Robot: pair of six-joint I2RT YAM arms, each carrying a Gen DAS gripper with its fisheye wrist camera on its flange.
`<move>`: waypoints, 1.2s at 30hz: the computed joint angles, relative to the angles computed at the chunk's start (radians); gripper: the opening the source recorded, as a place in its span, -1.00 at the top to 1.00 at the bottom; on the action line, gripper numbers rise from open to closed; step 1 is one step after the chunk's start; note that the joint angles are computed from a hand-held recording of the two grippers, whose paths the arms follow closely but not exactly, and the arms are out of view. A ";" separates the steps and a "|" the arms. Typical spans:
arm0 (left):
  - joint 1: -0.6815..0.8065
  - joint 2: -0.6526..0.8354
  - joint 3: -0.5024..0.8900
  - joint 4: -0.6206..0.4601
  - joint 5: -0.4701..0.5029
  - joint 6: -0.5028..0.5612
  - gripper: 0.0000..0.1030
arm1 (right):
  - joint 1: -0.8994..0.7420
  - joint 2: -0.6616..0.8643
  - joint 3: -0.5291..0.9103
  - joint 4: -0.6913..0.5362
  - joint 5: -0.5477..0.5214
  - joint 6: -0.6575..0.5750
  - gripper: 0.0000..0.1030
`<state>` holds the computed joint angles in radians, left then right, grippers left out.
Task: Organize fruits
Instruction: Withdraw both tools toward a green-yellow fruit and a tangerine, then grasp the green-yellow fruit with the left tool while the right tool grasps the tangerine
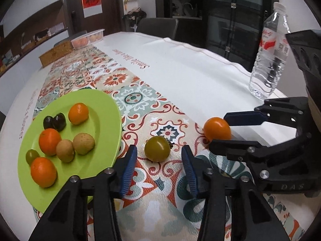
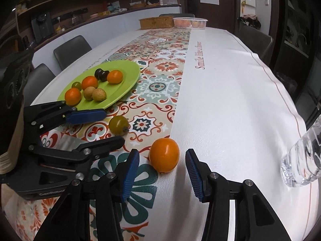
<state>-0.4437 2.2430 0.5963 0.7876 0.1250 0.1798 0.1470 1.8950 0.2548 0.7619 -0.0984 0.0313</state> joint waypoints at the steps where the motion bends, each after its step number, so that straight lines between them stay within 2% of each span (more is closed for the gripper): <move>1: -0.001 0.003 0.009 -0.008 -0.001 -0.004 0.19 | -0.004 0.006 0.003 0.000 -0.007 0.003 0.10; 4: -0.003 0.010 0.037 -0.040 -0.002 -0.020 0.20 | -0.007 0.018 0.017 -0.008 -0.012 0.009 0.13; 8: -0.011 0.020 0.068 -0.080 -0.011 -0.032 0.37 | -0.015 0.032 0.032 -0.011 -0.031 0.021 0.20; 14: -0.014 0.009 0.056 -0.073 -0.019 -0.059 0.40 | -0.036 0.062 0.051 -0.012 -0.064 0.022 0.35; 18: -0.015 -0.025 0.019 -0.058 -0.023 -0.078 0.48 | -0.038 0.050 0.050 -0.023 -0.068 0.014 0.36; 24: -0.014 -0.074 -0.034 -0.032 -0.016 -0.098 0.49 | -0.021 -0.023 0.014 -0.031 -0.063 0.021 0.36; 31: -0.012 -0.049 -0.020 -0.046 -0.003 -0.113 0.49 | 0.001 -0.083 -0.010 -0.051 -0.041 0.027 0.36; 36: -0.030 -0.044 -0.016 -0.044 -0.029 -0.114 0.51 | -0.006 -0.099 -0.025 -0.049 -0.045 0.031 0.36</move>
